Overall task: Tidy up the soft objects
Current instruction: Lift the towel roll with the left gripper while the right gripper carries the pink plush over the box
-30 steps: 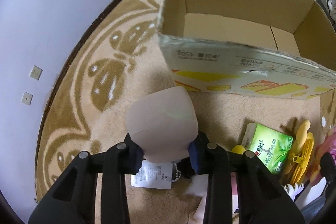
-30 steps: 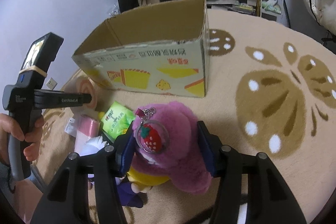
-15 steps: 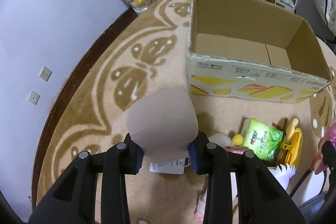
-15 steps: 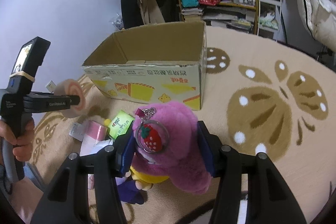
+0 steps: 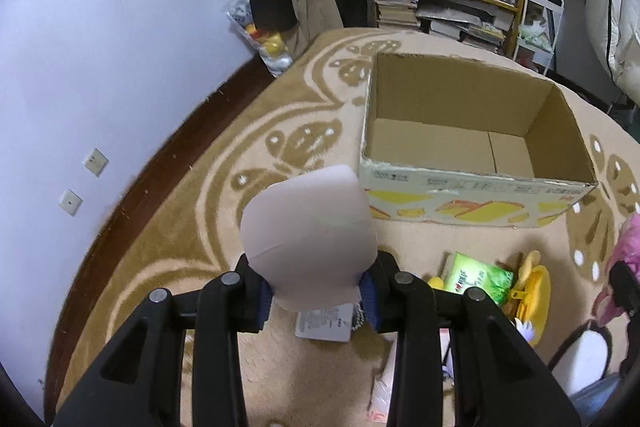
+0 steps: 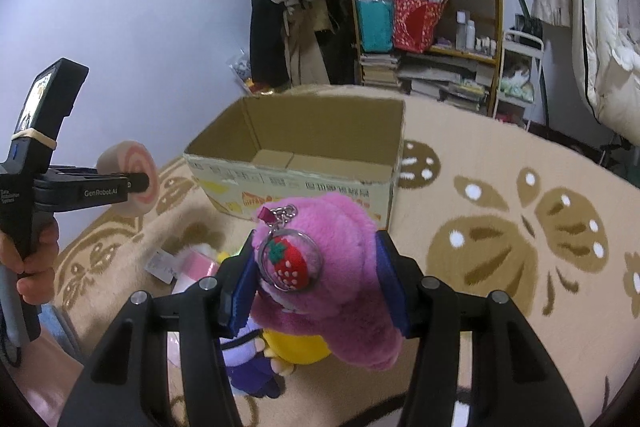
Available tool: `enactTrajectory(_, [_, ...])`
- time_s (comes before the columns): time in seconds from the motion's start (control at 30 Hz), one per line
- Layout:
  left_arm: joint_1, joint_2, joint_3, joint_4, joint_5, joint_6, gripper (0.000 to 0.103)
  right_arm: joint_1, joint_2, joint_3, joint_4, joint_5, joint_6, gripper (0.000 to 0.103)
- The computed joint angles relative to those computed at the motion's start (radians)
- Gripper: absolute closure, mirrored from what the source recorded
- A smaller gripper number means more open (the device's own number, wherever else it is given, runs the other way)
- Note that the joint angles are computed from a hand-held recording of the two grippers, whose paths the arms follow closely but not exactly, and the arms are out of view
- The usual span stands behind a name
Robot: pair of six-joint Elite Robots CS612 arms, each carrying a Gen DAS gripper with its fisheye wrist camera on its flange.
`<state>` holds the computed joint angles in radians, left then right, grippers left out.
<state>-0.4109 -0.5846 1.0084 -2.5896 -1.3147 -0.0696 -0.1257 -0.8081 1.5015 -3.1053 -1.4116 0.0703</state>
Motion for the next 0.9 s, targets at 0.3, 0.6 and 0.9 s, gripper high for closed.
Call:
enactTrajectory(0.3, [-0.010,-0.006,0.007,-0.105,0.015,0.018,0.069,-0.001,0.016,-0.040,-0.033,-0.005,0.006,0.046])
enactTrajectory(0.6, [-0.003,0.030,-0.062,-0.184,-0.053,-0.001,0.069,0.004,0.040,-0.097,-0.059,-0.015,-0.009,0.046])
enactTrajectory(0.9, [-0.017,0.087,-0.151,-0.212,-0.034,0.069,0.068,0.002,0.069,-0.147,-0.080,-0.015,-0.059,0.046])
